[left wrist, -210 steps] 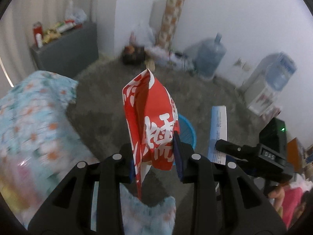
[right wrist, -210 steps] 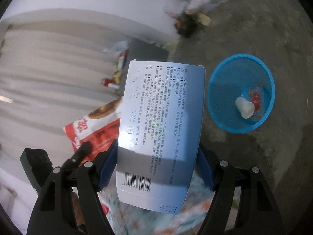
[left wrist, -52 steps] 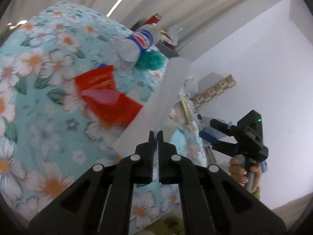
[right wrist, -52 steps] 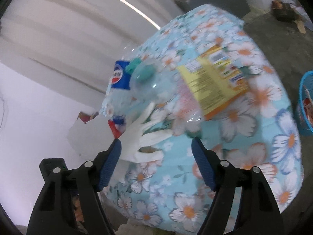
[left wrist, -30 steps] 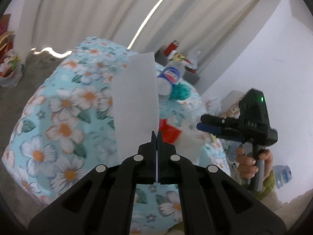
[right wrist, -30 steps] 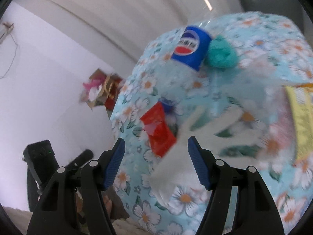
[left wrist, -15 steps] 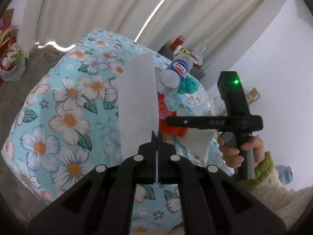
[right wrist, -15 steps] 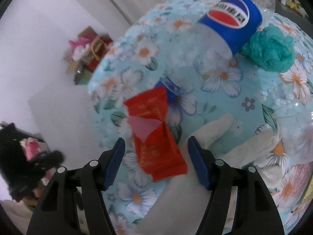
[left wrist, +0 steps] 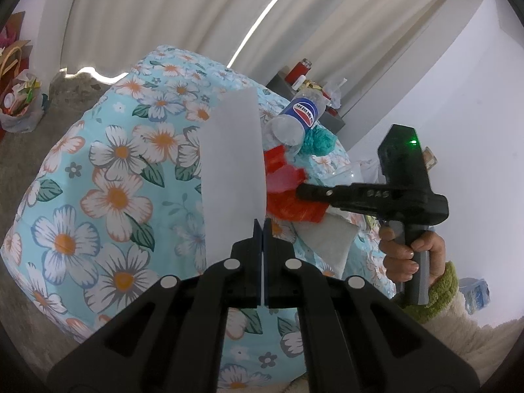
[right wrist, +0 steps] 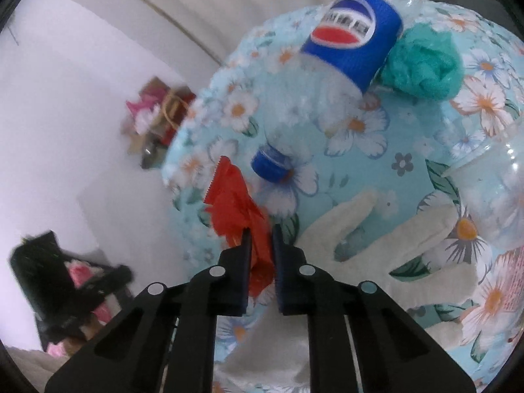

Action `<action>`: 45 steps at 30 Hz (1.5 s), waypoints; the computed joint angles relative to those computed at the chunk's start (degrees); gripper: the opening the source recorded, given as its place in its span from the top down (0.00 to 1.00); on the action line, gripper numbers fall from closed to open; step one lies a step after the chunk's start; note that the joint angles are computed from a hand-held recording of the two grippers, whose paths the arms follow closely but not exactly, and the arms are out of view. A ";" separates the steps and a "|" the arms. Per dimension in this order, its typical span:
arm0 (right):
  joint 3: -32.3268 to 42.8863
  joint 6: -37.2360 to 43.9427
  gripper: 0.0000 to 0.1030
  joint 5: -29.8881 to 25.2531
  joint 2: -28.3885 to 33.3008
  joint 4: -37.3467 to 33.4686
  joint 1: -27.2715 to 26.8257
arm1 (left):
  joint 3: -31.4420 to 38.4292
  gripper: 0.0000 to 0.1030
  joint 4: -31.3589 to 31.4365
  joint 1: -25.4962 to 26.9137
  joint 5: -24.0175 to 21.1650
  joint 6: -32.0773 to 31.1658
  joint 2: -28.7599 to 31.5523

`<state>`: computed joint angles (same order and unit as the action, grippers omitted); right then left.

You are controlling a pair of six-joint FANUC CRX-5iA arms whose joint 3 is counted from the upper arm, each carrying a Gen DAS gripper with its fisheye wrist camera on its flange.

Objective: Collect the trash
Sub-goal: 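Carry the tissue and red wrapper over the blue wastebasket with both tools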

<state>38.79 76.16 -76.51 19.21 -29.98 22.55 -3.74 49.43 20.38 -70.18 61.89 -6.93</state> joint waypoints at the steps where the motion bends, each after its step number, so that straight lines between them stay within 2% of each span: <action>1: -0.65 0.18 0.89 0.82 -0.64 -1.20 -0.57 | -0.05 1.00 0.01 -0.02 0.13 -0.04 -0.05; 13: -8.32 3.14 0.90 8.25 -8.92 -13.15 -6.71 | 0.89 1.00 0.77 -0.83 1.53 -1.50 -0.13; 30: -21.41 3.82 0.90 15.98 -22.15 -19.01 -12.08 | 6.80 1.00 6.47 -5.83 2.31 -7.30 2.01; 36: -25.66 4.24 0.90 18.13 -25.84 -21.27 -14.80 | 10.08 1.00 7.90 -9.16 2.22 -9.01 4.15; 45: -32.21 5.56 0.90 20.84 -32.62 -25.22 -21.61 | 18.25 1.00 7.04 -17.94 1.68 -9.83 9.31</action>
